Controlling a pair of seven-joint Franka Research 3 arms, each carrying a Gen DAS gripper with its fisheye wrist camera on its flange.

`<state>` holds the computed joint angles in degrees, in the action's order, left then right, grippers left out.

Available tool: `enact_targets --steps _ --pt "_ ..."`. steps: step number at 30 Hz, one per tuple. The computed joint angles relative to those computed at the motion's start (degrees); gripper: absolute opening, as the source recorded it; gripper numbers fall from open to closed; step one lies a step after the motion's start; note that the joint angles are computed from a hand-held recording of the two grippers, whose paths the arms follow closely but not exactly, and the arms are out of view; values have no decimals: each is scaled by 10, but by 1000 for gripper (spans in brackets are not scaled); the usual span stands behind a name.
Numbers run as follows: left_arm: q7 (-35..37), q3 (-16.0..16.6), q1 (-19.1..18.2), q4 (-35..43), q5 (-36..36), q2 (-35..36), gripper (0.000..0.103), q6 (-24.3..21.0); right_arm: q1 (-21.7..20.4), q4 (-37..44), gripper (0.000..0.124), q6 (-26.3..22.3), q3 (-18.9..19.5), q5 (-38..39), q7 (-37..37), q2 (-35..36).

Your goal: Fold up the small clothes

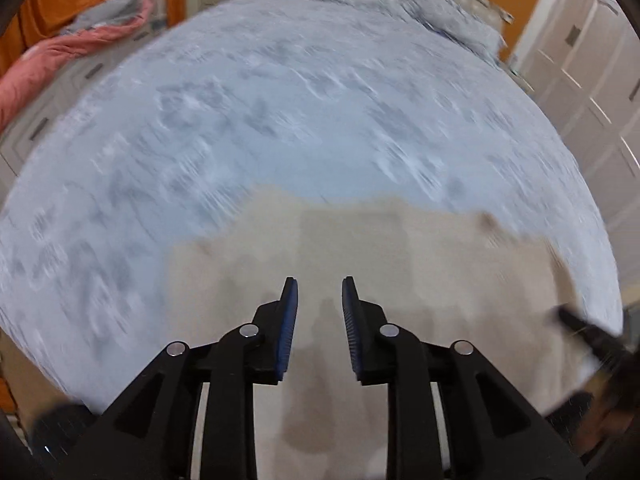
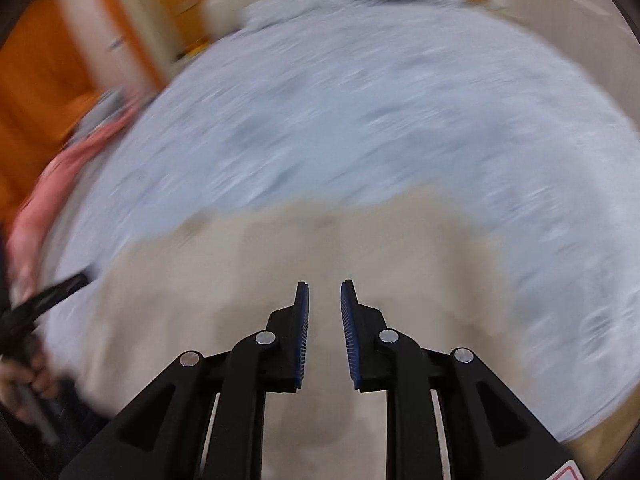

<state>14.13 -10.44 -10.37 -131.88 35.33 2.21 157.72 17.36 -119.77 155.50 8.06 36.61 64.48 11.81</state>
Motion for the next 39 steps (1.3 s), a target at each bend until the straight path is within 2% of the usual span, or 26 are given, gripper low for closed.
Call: enact_targets --steps 3,5,6,7,9,11,12,14,16,17,20,23,26,27,30,31,33,34,36,39 --pt "25 -22 -22 0 -44 15 22 -29 19 -34 17 -4 17 7 -16 -12" --pt "26 -26 -31 -22 -72 8 23 -35 25 -63 14 -6 6 -11 13 -26" --pt "13 -25 -34 -37 -66 -2 25 -32 22 -79 6 -2 -1 -13 25 -38" --pt "-2 -24 -36 -55 -54 -16 25 -29 16 -90 6 -5 -9 -16 34 -49" --pt "-10 -24 -34 -83 -51 -45 25 -52 9 -116 6 5 -34 -77 94 -65" --pt "-20 -25 -30 -113 -62 -68 25 -53 -2 -142 6 4 -60 -170 174 -77" --pt "-24 -24 -27 -129 -72 -79 25 -47 -9 -146 5 -3 -62 -180 188 -78" --pt "-36 -26 -22 -149 -82 -98 25 -43 -26 -157 4 -16 -60 -142 180 -94" --pt "-51 -33 -19 -158 -83 -118 24 -52 -23 -177 13 11 -51 -154 186 -121" --pt "-58 -37 -19 -162 -84 -128 25 -60 -18 -185 18 22 -44 -141 175 -133" --pt "-79 -47 -22 -180 -90 -158 34 -71 6 -174 18 15 -30 -58 99 -139" --pt "-95 -52 -25 -208 -101 -189 35 -66 29 -140 18 7 -14 -48 82 -117" --pt "-124 -52 -24 -246 -118 -218 38 -37 48 -96 18 2 0 -72 91 -81" --pt "-132 -47 -24 -264 -129 -227 40 -12 55 -78 18 -2 2 -92 107 -63" --pt "-151 -44 -15 -296 -150 -242 43 39 67 -30 18 -36 -1 -143 146 -18" --pt "-157 -48 -7 -302 -148 -242 44 57 77 -11 18 -54 -7 -184 176 5" --pt "-160 -54 7 -302 -142 -234 56 82 82 -11 18 -55 -10 -209 194 18" --pt "-162 -58 14 -300 -138 -226 57 91 82 -14 18 -40 -7 -208 194 22" --pt "-178 -72 36 -296 -124 -216 67 103 78 -12 18 -42 -4 -204 194 24" --pt "-256 -112 97 -293 -87 -193 75 139 73 -6 17 -54 -2 -200 189 27"
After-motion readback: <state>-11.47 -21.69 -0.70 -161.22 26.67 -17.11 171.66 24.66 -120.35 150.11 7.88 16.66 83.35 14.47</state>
